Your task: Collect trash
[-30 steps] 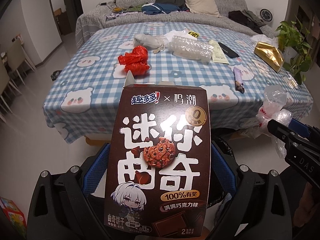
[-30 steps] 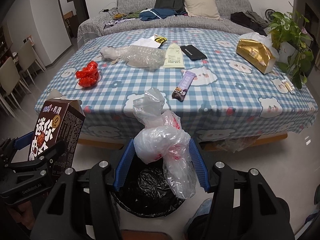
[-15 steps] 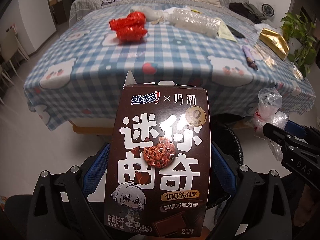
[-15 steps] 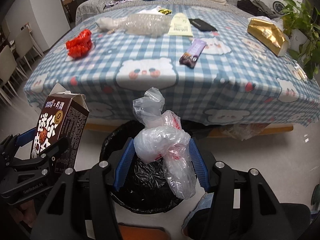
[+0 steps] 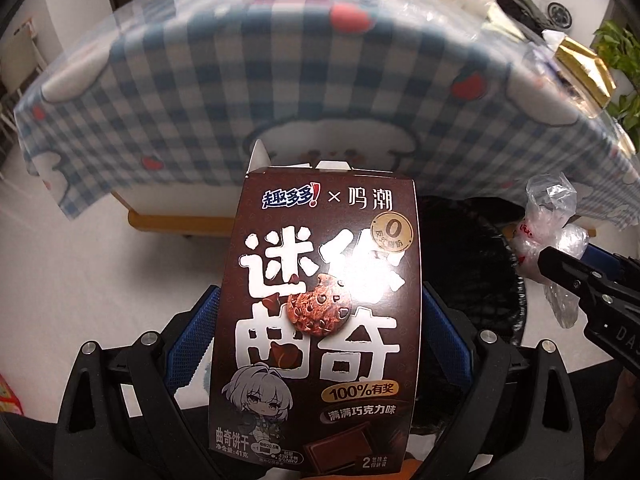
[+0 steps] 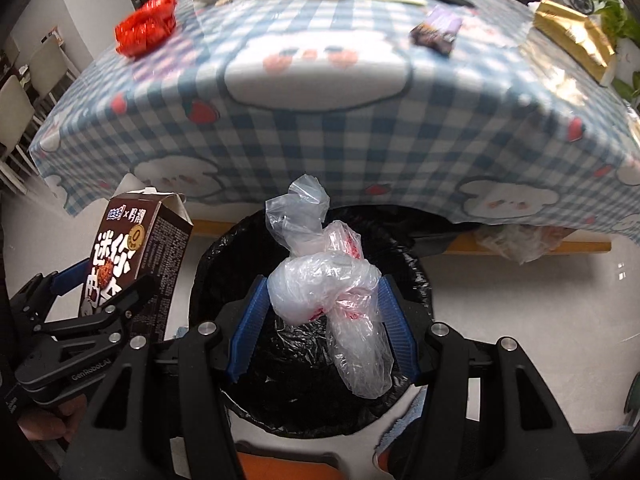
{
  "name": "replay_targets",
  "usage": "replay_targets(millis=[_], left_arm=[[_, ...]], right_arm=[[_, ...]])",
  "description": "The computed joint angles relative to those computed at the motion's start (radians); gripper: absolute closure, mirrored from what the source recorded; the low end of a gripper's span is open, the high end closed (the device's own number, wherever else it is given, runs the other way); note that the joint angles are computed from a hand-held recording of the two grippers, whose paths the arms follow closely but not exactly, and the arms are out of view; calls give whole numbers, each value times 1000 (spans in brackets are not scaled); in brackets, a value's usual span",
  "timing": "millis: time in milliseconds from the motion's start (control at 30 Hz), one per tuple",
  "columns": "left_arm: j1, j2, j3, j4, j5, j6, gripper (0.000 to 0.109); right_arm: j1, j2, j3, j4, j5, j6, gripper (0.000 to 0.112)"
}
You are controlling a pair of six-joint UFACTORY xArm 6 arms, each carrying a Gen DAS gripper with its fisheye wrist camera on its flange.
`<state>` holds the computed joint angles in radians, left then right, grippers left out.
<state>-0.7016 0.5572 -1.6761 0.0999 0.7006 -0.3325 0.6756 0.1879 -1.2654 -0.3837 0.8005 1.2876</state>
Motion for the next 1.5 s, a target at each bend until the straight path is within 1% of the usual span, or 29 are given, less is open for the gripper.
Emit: replay_targets(millis=[100, 167, 533, 667, 833, 900, 967, 1067, 1167, 1267, 1433, 1500], left_arm=[[-2, 29, -15, 26, -2, -19, 16], [-1, 41, -16, 18, -5, -21, 16], [1, 52, -28, 38, 21, -50, 16], [-6, 56, -37, 65, 32, -73, 16], [-15, 56, -48, 80, 47, -91, 16], [-16, 54, -48, 89, 50, -98, 16], [-18, 53, -48, 90, 51, -103, 16], [-22, 57, -51, 92, 54, -105, 16], [-22, 60, -57, 93, 54, -102, 16], [-26, 67, -70, 104, 68, -121, 16], [-42, 73, -101, 109, 86, -121, 16], [-45, 63, -95, 95, 75, -106, 16]], right_arm=[[-1, 38, -19, 12, -12, -14, 58], [-4, 56, -22, 22, -25, -21, 58], [-17, 138, -53, 37, -46, -35, 56], [-22, 161, -64, 33, -54, -32, 56], [-17, 179, -89, 31, -43, -45, 56], [-13, 184, -99, 14, -36, -37, 53], [-7, 185, -110, -19, -16, -16, 36], [6, 193, -144, -28, 22, -14, 27], [6, 182, -140, -37, 28, -2, 20], [2, 160, -121, -50, 28, 12, 17], [-8, 113, -61, -76, 6, 50, 17], [-12, 90, -35, -84, 3, 67, 17]])
